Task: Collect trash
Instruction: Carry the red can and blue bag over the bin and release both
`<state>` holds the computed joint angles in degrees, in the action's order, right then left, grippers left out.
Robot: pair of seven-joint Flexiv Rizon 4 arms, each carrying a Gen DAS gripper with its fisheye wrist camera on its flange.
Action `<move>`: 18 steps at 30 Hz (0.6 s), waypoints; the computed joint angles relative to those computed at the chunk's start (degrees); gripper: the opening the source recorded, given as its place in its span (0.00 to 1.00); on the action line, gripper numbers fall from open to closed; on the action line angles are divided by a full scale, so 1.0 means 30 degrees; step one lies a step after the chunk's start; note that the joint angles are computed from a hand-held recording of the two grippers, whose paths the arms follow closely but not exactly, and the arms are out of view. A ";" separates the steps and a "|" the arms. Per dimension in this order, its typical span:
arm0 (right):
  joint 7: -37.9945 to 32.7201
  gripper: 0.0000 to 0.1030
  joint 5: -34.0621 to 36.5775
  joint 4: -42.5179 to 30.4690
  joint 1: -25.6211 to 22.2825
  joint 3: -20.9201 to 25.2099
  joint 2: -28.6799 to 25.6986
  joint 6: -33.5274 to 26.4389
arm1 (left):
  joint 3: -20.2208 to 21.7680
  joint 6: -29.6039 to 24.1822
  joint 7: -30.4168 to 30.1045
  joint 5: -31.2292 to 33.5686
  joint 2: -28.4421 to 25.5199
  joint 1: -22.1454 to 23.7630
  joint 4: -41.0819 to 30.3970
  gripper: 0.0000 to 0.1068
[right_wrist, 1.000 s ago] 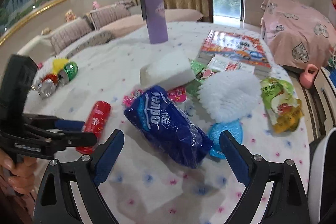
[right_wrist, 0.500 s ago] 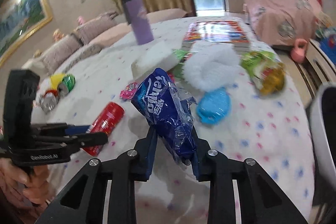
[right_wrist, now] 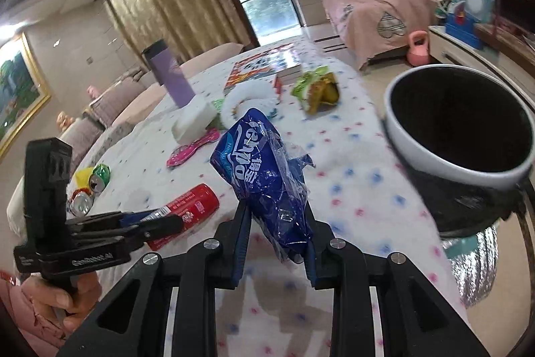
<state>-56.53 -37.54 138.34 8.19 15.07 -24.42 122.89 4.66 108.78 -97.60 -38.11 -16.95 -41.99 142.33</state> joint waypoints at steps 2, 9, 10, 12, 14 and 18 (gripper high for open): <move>-0.0143 0.27 0.0299 0.0386 -0.0123 -0.0134 0.0195 0.0422 | -0.0256 -0.0134 -0.0118 0.0305 -0.0126 0.0261 -0.0211 0.29; -0.0095 0.27 0.1176 0.0891 -0.0424 -0.0644 0.0566 0.1126 | -0.0149 -0.0123 0.0276 0.1168 -0.0395 -0.0064 -0.1446 0.29; -0.0111 0.27 0.1257 0.0931 -0.0490 -0.0718 0.0608 0.1218 | 0.0092 -0.0220 0.0489 0.1050 -0.0517 -0.0413 -0.1785 0.29; -0.0145 0.27 0.1432 0.0995 -0.0675 -0.0900 0.0761 0.1402 | 0.0300 -0.0434 0.0809 0.1121 -0.0729 -0.0705 -0.2431 0.29; -0.0193 0.27 0.1710 0.0978 -0.0720 -0.1073 0.0893 0.1432 | 0.0666 -0.0774 0.1039 0.1170 -0.1009 -0.1081 -0.3169 0.28; -0.0066 0.27 0.1859 0.0808 -0.1265 -0.1402 0.1005 0.1355 | 0.1484 -0.1494 0.1072 0.1784 -0.1575 -0.1662 -0.4620 0.29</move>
<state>-56.73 -31.97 140.76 4.40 10.86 -21.41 126.95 9.11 104.30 -94.39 -32.75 -21.67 -46.98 128.47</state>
